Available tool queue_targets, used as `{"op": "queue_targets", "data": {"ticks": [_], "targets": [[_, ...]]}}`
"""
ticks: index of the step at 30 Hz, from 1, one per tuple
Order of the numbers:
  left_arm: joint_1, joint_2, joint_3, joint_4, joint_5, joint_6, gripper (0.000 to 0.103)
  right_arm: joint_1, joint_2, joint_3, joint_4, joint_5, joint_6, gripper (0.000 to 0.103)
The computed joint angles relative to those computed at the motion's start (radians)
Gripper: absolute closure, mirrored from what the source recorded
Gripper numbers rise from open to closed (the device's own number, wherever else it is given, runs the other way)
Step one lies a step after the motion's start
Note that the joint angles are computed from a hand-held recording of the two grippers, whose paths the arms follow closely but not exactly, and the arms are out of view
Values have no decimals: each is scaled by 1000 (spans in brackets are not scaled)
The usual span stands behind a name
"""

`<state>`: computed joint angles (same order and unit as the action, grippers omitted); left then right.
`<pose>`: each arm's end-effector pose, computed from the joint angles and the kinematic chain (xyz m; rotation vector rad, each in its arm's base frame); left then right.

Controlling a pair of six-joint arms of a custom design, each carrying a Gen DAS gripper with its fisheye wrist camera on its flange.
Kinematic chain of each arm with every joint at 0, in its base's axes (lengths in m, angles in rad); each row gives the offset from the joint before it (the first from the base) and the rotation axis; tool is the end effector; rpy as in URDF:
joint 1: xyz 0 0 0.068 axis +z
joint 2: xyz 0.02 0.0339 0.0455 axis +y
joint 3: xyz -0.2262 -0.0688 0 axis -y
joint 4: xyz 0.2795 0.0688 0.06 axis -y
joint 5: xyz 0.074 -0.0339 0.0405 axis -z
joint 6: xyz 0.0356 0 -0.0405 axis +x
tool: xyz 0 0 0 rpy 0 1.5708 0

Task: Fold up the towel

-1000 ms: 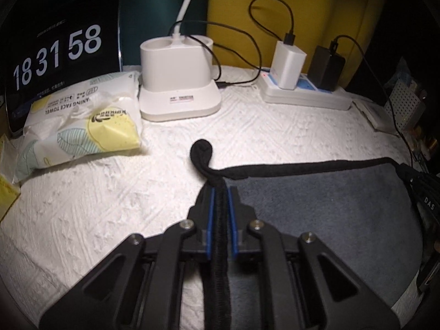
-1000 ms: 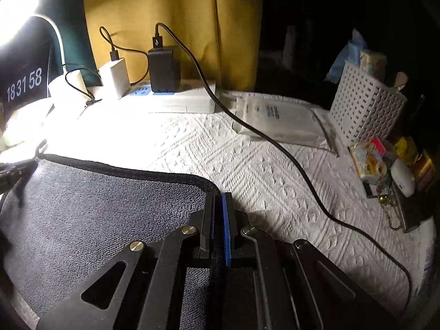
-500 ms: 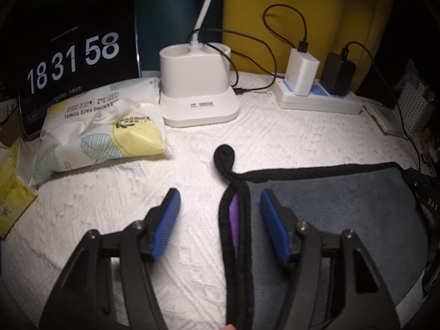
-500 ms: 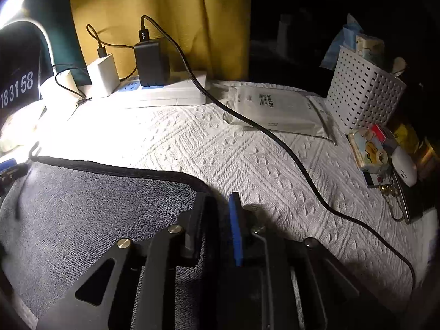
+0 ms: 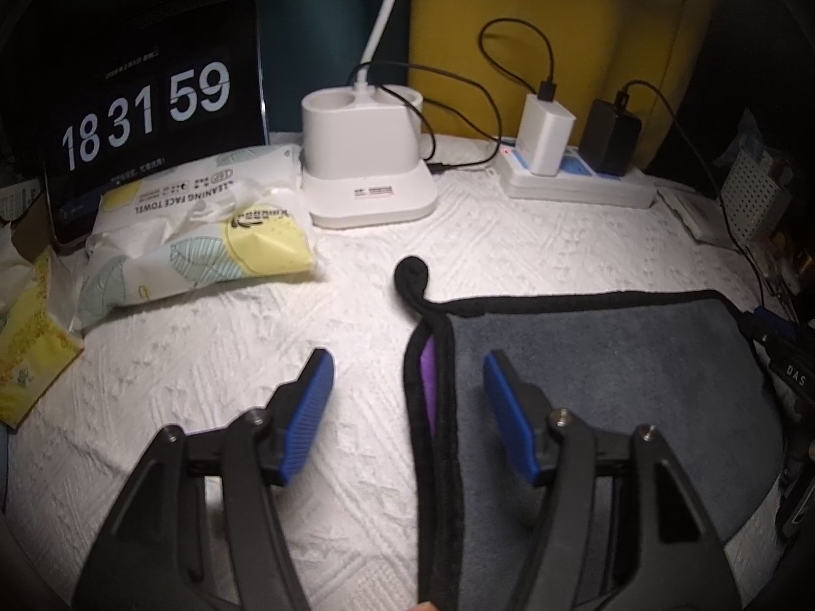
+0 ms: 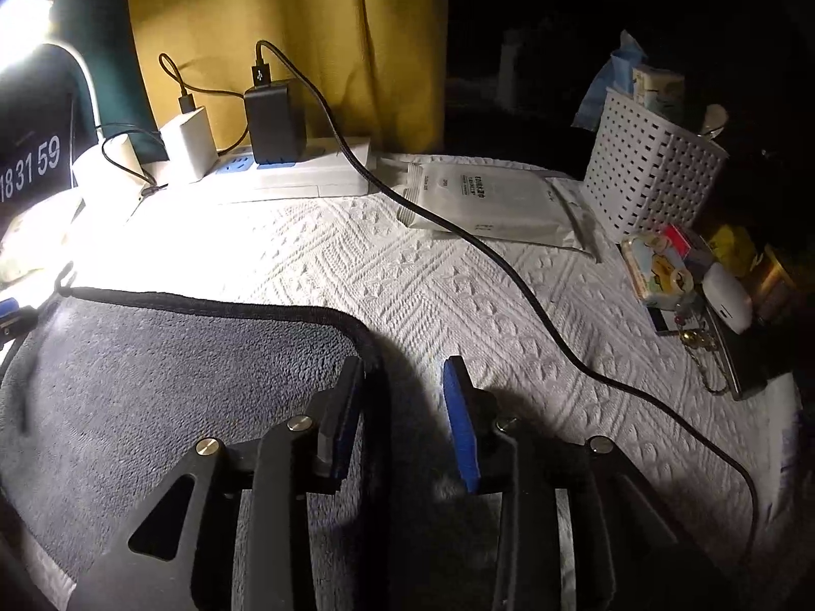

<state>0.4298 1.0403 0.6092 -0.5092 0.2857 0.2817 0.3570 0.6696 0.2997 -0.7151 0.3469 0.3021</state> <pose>0.2299 0.0943 0.1590 -0.0668 2.4573 -0.0521 0.1683 0.0499 0.1137 0.0409 2.5677 -0.2196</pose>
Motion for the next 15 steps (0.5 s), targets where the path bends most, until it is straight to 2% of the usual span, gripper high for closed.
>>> {"op": "queue_targets", "data": {"ticks": [15], "targets": [[46,-192,-54,-165,60,69,40,179,-154,24,-222,82,178,68]]}}
